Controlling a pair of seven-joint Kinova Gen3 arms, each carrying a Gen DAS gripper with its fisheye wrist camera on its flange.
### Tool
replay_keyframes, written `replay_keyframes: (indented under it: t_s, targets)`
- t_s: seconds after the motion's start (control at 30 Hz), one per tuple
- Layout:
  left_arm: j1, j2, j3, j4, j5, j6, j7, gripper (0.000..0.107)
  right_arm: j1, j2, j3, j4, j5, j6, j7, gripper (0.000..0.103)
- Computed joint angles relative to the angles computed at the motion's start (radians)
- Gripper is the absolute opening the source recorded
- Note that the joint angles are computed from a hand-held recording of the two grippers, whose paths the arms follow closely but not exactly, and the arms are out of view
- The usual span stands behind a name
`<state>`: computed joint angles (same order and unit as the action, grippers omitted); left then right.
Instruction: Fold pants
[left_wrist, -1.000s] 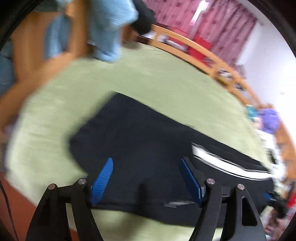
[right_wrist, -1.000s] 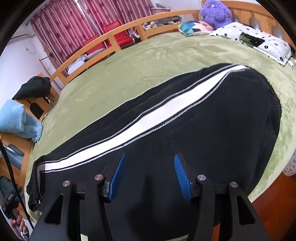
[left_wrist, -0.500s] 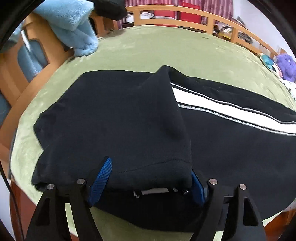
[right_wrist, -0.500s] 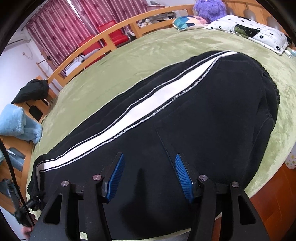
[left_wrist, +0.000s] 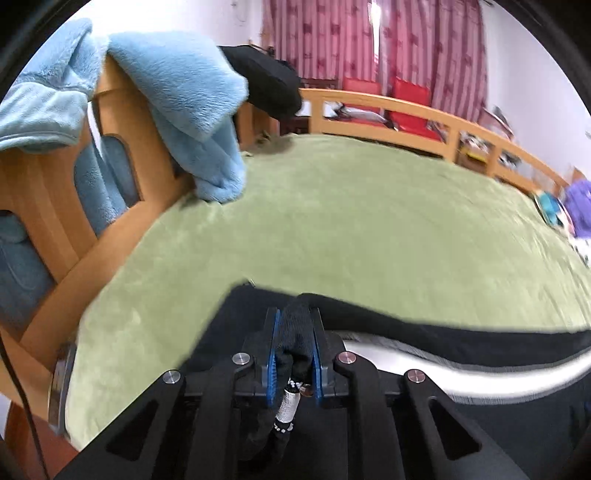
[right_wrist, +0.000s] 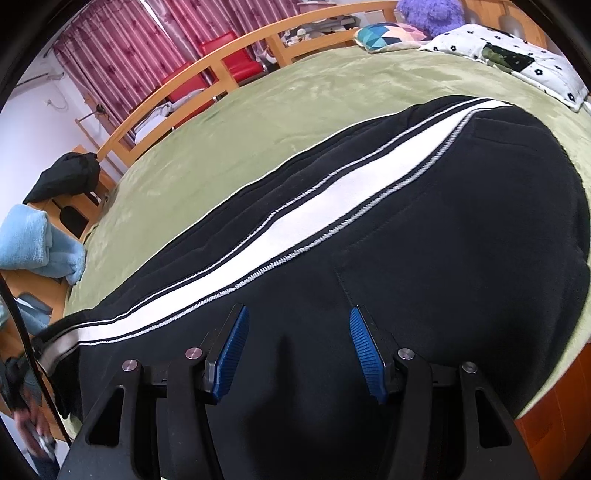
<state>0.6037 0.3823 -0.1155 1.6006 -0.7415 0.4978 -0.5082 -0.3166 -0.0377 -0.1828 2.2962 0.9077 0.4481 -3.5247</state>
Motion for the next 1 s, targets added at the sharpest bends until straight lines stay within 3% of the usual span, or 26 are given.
replay_keyframes:
  t_s: [0.1,0.17,0.3,0.4,0.5,0.57,0.6,0.73,0.9,1.0]
  targets:
    - [-0.098,0.046,0.049,-0.076,0.11,0.006,-0.09,0.014,-0.001,0.017,0.007,-0.022,-0.021,0.011,0.026,0.056]
    - [-0.119,0.077,0.044,-0.121,0.182,0.02,-0.162,0.014,-0.003,0.022,0.015,-0.036,-0.044,0.027,0.06,0.056]
    - [-0.269,0.138,0.166,-0.207,0.324,0.052,-0.305,0.014,-0.003,0.028,0.03,-0.072,-0.098,0.074,0.132,0.056]
    - [-0.319,0.199,0.204,-0.292,0.411,0.112,-0.383,0.014,0.002,0.028,0.038,-0.091,-0.105,0.105,0.145,0.056]
    - [-0.247,0.289,0.105,-0.412,0.464,0.231,-0.431,0.026,0.013,0.029,0.048,-0.105,-0.118,0.116,0.182,0.056]
    - [-0.176,0.332,0.021,-0.474,0.461,0.312,-0.42,0.048,0.019,0.037,0.054,-0.12,-0.128,0.127,0.222,0.056]
    - [-0.148,0.347,0.0,-0.496,0.436,0.35,-0.401,0.053,0.02,0.044,0.055,-0.133,-0.13,0.141,0.244,0.057]
    - [-0.127,0.333,0.017,-0.486,0.396,0.362,-0.389,0.065,0.018,0.079,0.061,-0.174,-0.068,0.17,0.282,0.063]
    - [-0.107,0.277,0.027,-0.419,0.385,0.313,-0.38,0.068,0.232,0.167,-0.107,-0.25,-0.01,0.082,0.477,0.074]
    - [-0.091,0.241,0.015,-0.377,0.375,0.282,-0.357,0.073,0.36,0.254,-0.246,-0.307,0.054,0.057,0.599,0.074]
